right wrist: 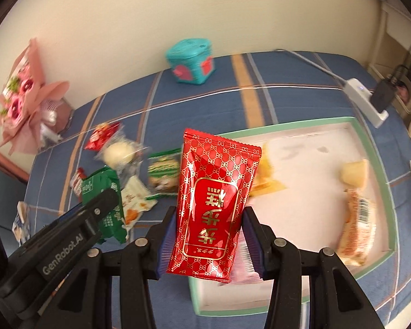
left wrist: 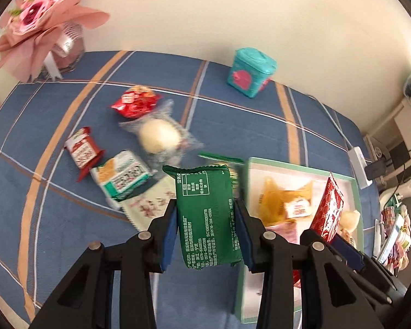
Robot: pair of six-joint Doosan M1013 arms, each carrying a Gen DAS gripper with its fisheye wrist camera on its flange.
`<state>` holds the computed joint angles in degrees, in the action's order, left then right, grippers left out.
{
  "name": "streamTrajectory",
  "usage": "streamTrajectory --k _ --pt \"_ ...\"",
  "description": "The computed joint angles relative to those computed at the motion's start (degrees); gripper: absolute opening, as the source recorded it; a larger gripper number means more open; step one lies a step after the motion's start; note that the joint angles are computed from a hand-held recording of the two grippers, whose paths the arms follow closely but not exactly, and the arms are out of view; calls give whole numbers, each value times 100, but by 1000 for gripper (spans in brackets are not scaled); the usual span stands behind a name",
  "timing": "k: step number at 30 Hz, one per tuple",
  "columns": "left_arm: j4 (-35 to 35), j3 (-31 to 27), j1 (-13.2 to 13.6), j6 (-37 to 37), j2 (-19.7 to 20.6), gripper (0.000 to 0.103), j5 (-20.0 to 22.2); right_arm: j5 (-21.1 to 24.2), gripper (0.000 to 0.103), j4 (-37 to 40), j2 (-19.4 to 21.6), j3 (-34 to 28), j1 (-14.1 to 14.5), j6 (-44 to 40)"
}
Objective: Organize snacks
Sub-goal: 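Carry the green pack and red packet over the tray with both grippers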
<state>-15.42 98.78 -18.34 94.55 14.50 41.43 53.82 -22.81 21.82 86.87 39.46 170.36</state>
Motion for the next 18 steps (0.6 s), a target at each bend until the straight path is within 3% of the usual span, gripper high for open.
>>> streamTrajectory --k 9,18 --pt "244 -20 -429 123 -15 41 -34 193 50 -124 -370 545 -184 582" --pt "-33 -79 -759 542 46 41 99 447 50 -105 -576 900 -347 1014"
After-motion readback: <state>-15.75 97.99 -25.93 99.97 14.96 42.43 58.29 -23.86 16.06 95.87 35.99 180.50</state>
